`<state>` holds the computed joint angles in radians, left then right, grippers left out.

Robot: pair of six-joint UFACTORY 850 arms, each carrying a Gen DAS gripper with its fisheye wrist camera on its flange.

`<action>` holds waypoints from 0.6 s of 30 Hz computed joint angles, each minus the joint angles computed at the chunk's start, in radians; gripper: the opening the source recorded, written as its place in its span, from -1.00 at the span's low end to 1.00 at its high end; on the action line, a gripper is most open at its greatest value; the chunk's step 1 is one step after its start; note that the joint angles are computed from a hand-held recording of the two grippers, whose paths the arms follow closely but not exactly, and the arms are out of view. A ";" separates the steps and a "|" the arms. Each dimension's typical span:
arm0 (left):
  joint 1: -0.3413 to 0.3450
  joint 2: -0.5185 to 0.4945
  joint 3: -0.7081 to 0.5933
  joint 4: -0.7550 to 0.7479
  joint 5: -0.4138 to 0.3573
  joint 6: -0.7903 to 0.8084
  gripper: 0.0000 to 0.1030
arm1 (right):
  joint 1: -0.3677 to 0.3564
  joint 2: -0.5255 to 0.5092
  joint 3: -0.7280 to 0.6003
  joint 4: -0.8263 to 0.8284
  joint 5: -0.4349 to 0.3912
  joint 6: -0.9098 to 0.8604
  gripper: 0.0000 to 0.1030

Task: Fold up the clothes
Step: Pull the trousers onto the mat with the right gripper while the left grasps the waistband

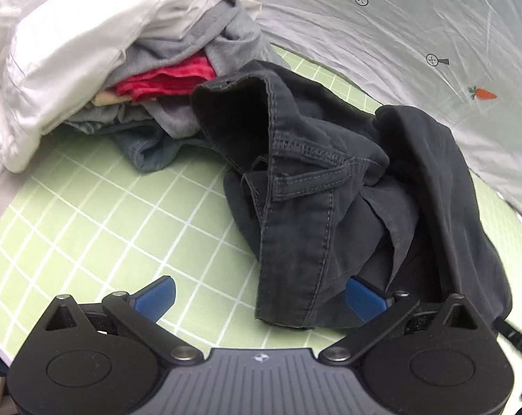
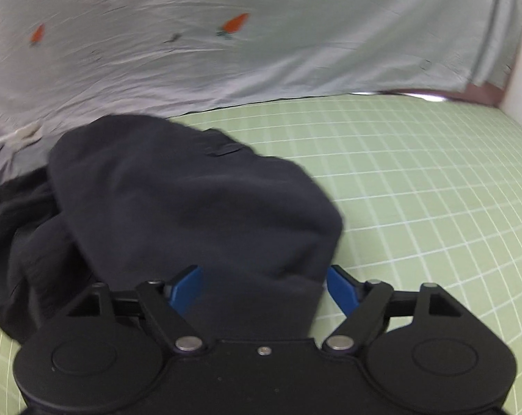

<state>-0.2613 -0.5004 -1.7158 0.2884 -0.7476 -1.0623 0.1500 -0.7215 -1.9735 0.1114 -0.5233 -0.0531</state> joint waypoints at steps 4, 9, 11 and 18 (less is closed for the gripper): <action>0.023 -0.020 -0.019 -0.070 0.018 0.068 0.98 | 0.029 0.039 0.071 -0.043 0.031 0.026 0.60; 0.037 -0.047 -0.031 -0.132 0.034 0.166 0.95 | 0.041 0.075 0.144 -0.103 0.051 0.113 0.67; 0.046 -0.063 -0.041 -0.187 0.038 0.210 0.87 | 0.047 0.081 0.165 -0.182 0.038 0.200 0.68; 0.066 -0.114 -0.088 -0.351 0.018 0.326 0.60 | 0.024 0.051 0.159 -0.289 -0.045 0.404 0.68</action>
<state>-0.1955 -0.6141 -1.8041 -0.0627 -0.7294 -0.7361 0.1739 -0.6700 -1.8143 -0.1778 -0.5684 0.3510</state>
